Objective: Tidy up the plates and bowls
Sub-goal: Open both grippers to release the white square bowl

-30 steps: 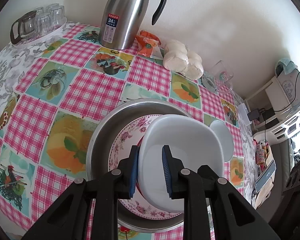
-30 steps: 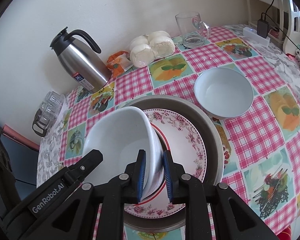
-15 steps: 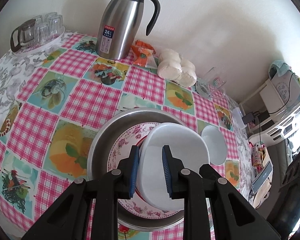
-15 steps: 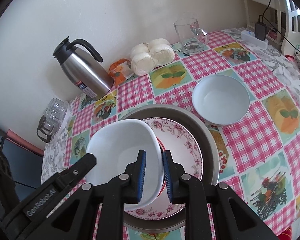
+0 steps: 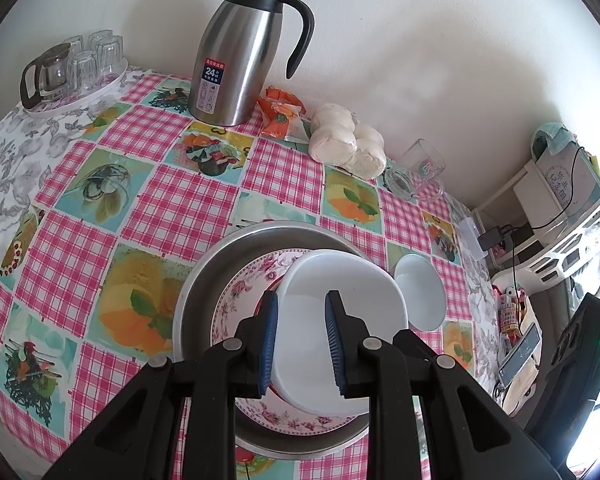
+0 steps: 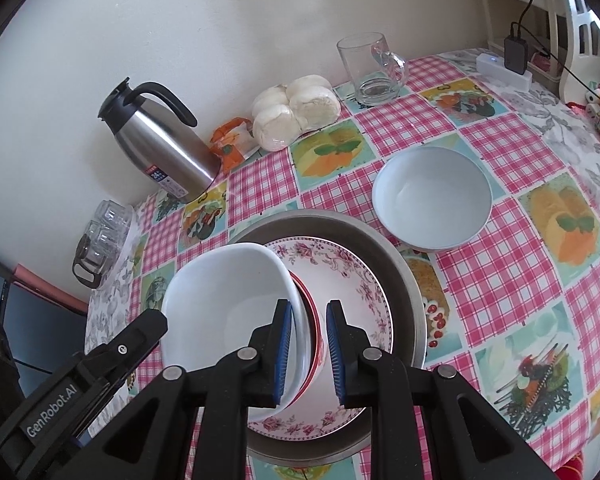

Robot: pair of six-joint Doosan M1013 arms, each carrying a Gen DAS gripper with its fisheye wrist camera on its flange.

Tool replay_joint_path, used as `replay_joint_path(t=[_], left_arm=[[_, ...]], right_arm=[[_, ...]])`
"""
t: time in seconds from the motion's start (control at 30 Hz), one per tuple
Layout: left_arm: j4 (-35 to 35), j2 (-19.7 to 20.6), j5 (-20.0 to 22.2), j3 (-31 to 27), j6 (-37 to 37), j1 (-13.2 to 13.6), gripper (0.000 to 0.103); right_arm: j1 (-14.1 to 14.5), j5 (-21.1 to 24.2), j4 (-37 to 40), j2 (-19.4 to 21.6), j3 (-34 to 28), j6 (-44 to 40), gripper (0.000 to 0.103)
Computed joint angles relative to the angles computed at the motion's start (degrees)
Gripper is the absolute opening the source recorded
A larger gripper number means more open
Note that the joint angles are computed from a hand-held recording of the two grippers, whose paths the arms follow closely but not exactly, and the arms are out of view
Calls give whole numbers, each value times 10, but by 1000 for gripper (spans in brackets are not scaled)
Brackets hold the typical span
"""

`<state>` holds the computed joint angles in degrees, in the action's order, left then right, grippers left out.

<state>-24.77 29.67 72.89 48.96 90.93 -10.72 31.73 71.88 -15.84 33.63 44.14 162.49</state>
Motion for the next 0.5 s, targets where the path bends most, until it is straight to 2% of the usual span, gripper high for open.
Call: replay_joint_path(t=[0.1, 0.17, 0.23, 0.27, 0.33, 0.4, 0.47, 0.5], left_arm=[[2, -1, -3, 1, 0, 0, 26], [7, -2, -4, 1, -3, -1, 45], [15, -4, -8, 2, -6, -2, 50], [19, -3, -7, 0, -8, -2, 50], [30, -3, -6, -1, -12, -4, 55], [41, -3, -7, -2, -15, -6, 61], [54, -3, -7, -2, -19, -9, 72], [60, -4, -8, -1, -20, -10, 75]], right_arm=[[0, 0, 0, -1, 0, 1, 21], [1, -2, -6, -4, 3, 1, 21], [2, 0, -15, -5, 3, 1, 23], [3, 5, -21, -5, 0, 1, 28], [4, 16, -31, -4, -3, 1, 51], [5, 28, -39, -3, -7, -1, 55], [4, 36, -44, -2, -7, -4, 62], [4, 39, -46, -2, -9, -4, 69]])
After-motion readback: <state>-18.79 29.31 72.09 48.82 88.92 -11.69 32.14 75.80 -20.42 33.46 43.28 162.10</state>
